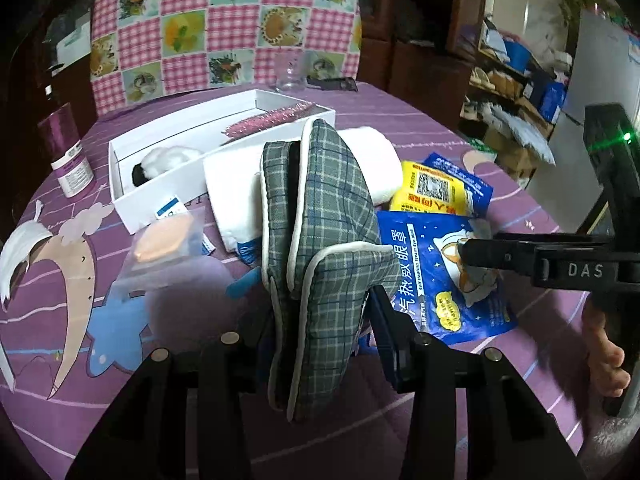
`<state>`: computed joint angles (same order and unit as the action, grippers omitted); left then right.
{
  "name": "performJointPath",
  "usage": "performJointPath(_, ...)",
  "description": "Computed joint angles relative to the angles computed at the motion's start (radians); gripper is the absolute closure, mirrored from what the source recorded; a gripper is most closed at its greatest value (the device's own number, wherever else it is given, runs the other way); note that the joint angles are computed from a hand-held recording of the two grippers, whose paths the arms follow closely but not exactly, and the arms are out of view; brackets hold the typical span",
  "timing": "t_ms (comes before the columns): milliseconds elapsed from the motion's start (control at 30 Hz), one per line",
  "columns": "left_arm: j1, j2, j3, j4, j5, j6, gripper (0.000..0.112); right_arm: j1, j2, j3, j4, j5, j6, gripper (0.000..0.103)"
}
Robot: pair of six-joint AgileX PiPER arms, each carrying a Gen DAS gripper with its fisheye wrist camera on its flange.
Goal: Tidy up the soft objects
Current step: 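Grasp the green plaid pouch with the left gripper, then grasp the blue eye-mask packet with the right gripper while the left holds the pouch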
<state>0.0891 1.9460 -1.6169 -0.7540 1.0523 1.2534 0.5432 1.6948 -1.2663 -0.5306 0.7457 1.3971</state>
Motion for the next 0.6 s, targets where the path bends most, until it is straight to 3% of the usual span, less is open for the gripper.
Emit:
performJointPath(133, -0.001, 0.014, -0.023, 0.010, 0.016, -0.022, 0.069, 0.007, 0.007, -0.015, 0.020, -0.016, -0.043, 0.041)
performJointPath(267, -0.002, 0.018, -0.027, 0.017, 0.016, -0.025, 0.069, 0.031, -0.034, 0.025, -0.074, -0.053, 0.045, 0.041)
performJointPath(400, -0.003, 0.020, -0.029, 0.018, 0.016, -0.026, 0.069, 0.036, -0.118, 0.132, -0.220, -0.208, 0.193, 0.041)
performJointPath(533, -0.006, 0.021, -0.030, 0.021, 0.016, -0.031, 0.069, -0.014, -0.107, 0.137, -0.072, -0.325, 0.055, 0.042)
performJointPath(600, -0.005, 0.022, -0.031, 0.022, 0.016, -0.031, 0.069, -0.038, -0.082, 0.120, 0.065, -0.358, -0.066, 0.053)
